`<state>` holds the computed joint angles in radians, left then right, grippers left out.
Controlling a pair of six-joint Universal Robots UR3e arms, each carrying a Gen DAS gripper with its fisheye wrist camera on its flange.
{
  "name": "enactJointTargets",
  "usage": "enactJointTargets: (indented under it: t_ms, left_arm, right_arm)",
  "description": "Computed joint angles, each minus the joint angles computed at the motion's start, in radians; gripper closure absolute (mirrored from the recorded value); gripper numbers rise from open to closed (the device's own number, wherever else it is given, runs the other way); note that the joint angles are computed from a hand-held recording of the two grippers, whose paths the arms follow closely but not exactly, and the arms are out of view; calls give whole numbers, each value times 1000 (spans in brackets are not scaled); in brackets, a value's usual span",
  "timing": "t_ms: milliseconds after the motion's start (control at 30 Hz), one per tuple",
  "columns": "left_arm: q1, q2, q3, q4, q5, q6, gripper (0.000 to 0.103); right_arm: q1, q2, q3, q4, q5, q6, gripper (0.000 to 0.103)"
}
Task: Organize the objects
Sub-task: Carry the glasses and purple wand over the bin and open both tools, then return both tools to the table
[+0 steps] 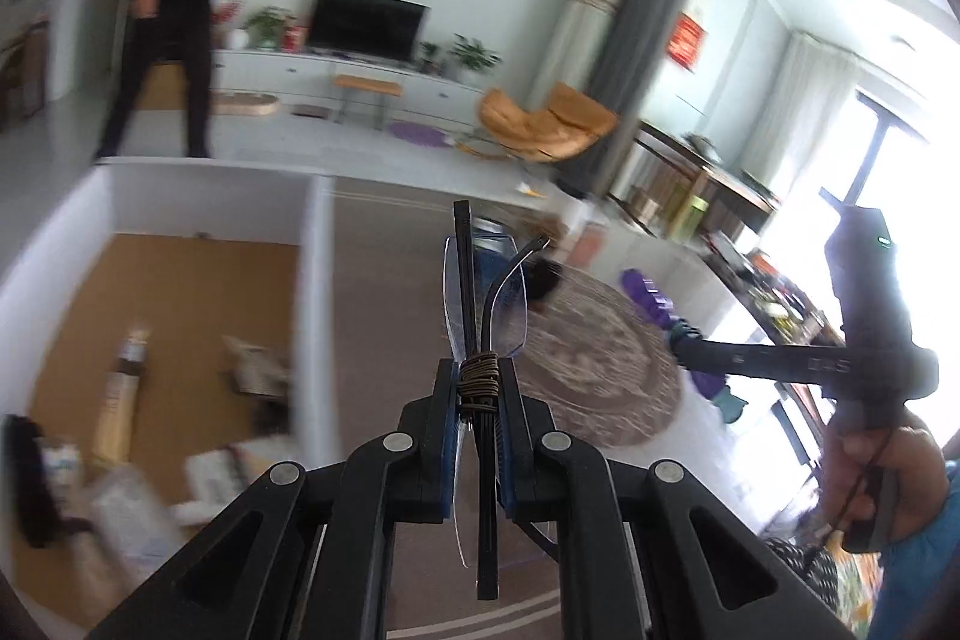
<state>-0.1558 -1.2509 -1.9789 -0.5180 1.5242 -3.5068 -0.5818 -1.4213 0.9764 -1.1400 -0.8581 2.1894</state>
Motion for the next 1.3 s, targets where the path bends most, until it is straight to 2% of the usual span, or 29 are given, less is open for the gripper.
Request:
enactJointTargets:
  t_ms: [100,167,267,300,400,433,467,500,533,567,600,633,700,767,867,1000,1100,1167,1233,1300]
  left_arm:
    - [191,186,-73,-150,-36,70,92]
    - [363,308,-123,-269,-98,141,92]
    - [583,453,-179,-446,-173,264,92]
    - [618,458,-179,-501,-171,301,92]
    - [564,362,-164,-578,-11,281,87]
    - [559,339,-162,-586,1,273,78]
    - [562,335,-167,-597,5,268,69]
    - [563,346,-176,-604,17,254,42]
    - [541,358,-191,-582,43,223,17]
    - [521,387,-215,-547,76,190,10]
    - [503,411,-235,-520,103,164,7]
    - [476,424,-251,-486,136,129,7]
    - [401,402,-239,-438,188,46,7]
    - [366,360,-220,-376,193,9,7]
    - [211,247,-154,-269,242,-79,7]
    - [-56,37,-5,-141,310,-145,7]
    - [-284,-175,191,-95,377,-122,7]
    - [-373,-294,305,-90,384,-96,7]
    - [-447,-428,438,-112,351,-74,7]
    - [-487,-547,558,-154,310,-73,7]
  right_arm:
    - [103,5,-91,122,82,8,82]
    - [195,6,-112,129,124,42,82]
    - [372,11,-76,4,141,149,82]
    - [441,12,-39,-79,129,198,82]
    - [620,46,49,-280,51,301,80]
    - [676,52,90,-369,-1,336,76]
    - [729,59,125,-448,-57,355,57]
    - [770,53,168,-517,-109,350,41]
    - [783,32,214,-563,-129,334,39]
    - [778,-2,266,-597,-132,309,39]
    - [758,-43,319,-621,-128,274,33]
    - [730,-86,371,-649,-129,246,28]
    - [648,-184,508,-754,-122,205,12]
    - [544,-267,636,-853,-101,175,8]
    - [376,-341,856,-1095,-115,167,0]
    - [204,-261,1076,-1461,-287,187,0]
    - [61,-155,1119,-1534,-341,205,0]
    - [-10,-104,1122,-1569,-353,228,0]
    - [-41,-53,1057,-1537,-381,328,0]
    - [-77,-39,1037,-1536,-341,387,0]
